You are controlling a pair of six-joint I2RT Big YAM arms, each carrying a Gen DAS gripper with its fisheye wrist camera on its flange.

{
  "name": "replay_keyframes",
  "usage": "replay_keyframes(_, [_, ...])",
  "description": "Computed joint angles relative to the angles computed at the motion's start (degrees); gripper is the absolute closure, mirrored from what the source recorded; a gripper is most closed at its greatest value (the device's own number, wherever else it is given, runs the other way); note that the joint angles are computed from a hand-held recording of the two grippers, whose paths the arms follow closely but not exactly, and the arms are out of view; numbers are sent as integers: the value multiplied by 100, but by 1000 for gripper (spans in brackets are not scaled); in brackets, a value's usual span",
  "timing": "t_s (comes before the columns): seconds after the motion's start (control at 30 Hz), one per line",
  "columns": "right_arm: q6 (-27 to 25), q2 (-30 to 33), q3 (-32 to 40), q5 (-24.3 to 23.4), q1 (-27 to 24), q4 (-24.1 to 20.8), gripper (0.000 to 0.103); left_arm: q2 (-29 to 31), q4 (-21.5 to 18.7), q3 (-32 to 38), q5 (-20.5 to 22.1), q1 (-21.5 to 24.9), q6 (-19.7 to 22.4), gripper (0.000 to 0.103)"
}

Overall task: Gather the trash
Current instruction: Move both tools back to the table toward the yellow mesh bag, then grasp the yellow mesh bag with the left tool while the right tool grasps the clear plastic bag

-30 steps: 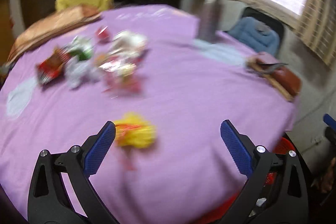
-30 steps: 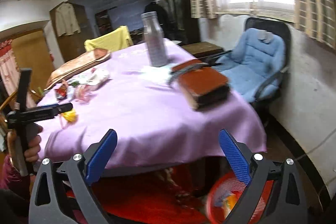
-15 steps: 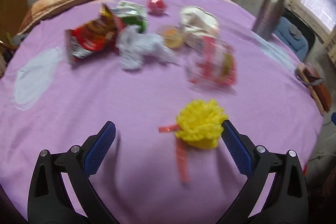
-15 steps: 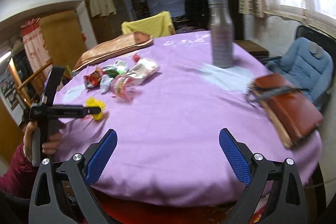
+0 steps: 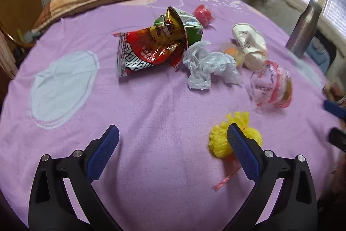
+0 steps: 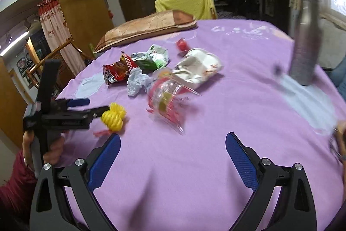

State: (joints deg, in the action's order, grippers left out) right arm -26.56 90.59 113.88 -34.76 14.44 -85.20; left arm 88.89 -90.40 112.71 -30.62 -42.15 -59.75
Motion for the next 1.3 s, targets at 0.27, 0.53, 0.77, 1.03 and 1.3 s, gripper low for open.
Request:
replay_keyframes(0.27, [740,666,630,157,432,-98,7,-374,817,-441,119,-19,189,7])
replay_keyframes(0.53, [797,1021,923,151,636,-419,75,-233,1020,-281,143,-157,882,7])
replay_keyframes(0.77, [454,462,358,184,308,126,74,30,955,-3,227,-263,1398,7])
replay_keyframes(1.03, [318,161,-86,441,-84,559,73,485,827,484,950,16,1247,11])
replay_keyframes(1.3, [252,91,-212,382,-86,752,69,519,911,438,1002,10,1344,54])
